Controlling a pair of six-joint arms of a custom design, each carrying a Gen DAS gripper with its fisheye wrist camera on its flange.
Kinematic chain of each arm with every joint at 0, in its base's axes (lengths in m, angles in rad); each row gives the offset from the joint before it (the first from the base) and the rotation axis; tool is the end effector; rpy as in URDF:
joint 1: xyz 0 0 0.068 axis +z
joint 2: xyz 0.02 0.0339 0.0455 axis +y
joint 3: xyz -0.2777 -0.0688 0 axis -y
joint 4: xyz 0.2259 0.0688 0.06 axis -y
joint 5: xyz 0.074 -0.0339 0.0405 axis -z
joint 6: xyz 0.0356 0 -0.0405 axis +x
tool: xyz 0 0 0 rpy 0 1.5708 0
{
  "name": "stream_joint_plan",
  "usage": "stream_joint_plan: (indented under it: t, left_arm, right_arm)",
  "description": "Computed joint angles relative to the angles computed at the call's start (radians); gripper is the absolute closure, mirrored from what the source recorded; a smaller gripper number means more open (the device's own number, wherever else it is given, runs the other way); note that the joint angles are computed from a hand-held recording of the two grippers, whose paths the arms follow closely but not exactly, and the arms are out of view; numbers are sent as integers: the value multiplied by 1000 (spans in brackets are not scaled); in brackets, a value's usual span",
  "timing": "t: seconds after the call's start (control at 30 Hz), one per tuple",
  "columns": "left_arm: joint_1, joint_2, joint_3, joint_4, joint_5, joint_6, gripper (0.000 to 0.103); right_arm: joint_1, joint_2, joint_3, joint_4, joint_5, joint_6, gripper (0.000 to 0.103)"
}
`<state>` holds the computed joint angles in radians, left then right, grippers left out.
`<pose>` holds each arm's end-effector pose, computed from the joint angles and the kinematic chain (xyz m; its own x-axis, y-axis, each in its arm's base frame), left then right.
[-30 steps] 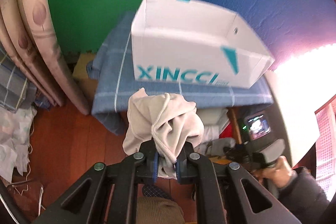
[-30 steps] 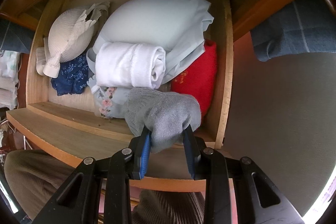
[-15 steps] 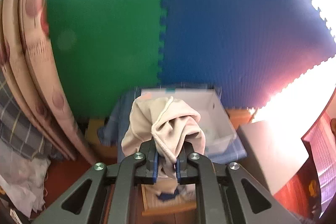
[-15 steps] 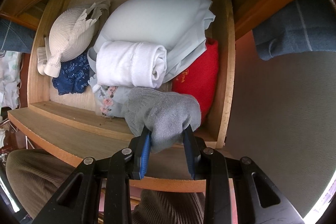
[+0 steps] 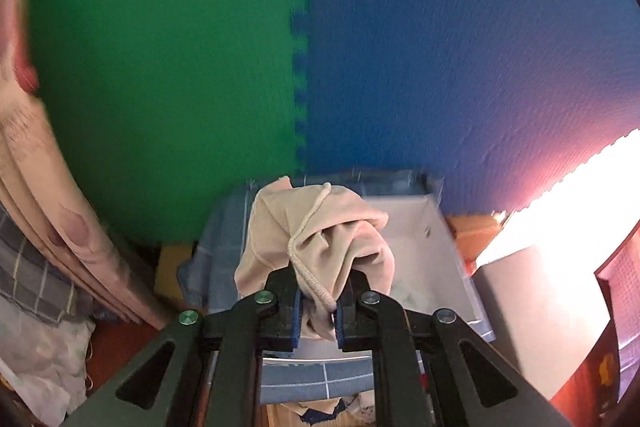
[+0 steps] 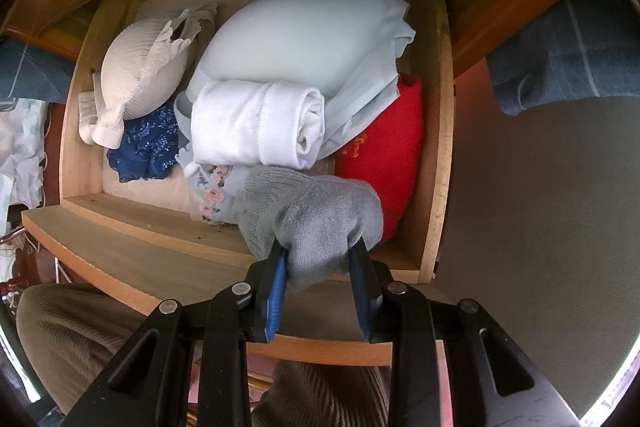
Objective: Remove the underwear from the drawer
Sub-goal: 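Lower the beige cloth into the white box and open the left tool, then move the open left tool back down to the drawer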
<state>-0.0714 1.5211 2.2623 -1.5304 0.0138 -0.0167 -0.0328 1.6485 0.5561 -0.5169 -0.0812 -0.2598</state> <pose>0.2090 -0.0154 0.5098 -0.7092 0.0340 -0.7041 0.0692 0.9974 -0.0216 0.1946 -0.0035 0.1080 -0.9744 -0.2242 0.0164 -0.2220 0.9711 0.0882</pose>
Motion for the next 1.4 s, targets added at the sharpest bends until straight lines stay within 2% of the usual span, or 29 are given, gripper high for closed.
stream_joint_plan:
  t: [0.03, 0.17, 0.27, 0.47, 0.63, 0.8, 0.87, 0.93, 1.07, 1.4]
  left_arm:
    - [-13, -21, -119, 65, -14, -6, 92]
    - [-21, -55, -407, 215, -12, -30, 92]
    - [-45, -71, -565, 301, -40, -49, 92]
    - [-84, -64, -746, 418, -85, -79, 91]
    - [-96, -54, -806, 470, -86, -102, 89]
    - [-72, -70, -813, 480, -41, -92, 86]
    - [-76, -85, -813, 485, -49, -80, 73]
    - [-87, -100, -816, 492, -73, -73, 65]
    - [-80, -169, -818, 496, -56, -58, 59]
    - [-41, -387, -866, 436, -41, -21, 55]
  right_arm:
    - [0, 1, 1, 0, 1, 0, 76]
    - [-8, 3, 5, -7, -14, -2, 76]
    - [-13, 10, 8, -10, -13, -4, 76]
    - [-11, 28, 20, -15, 1, 7, 76]
    - [6, 34, 18, -11, 19, 21, 76]
    - [19, 56, 24, -6, 19, 40, 76]
    - [26, 58, 24, -3, 23, 43, 76]
    - [35, 64, 26, -2, 25, 53, 76]
    - [64, 77, 26, 16, 27, 82, 76]
    - [80, 72, 23, 25, 26, 103, 76]
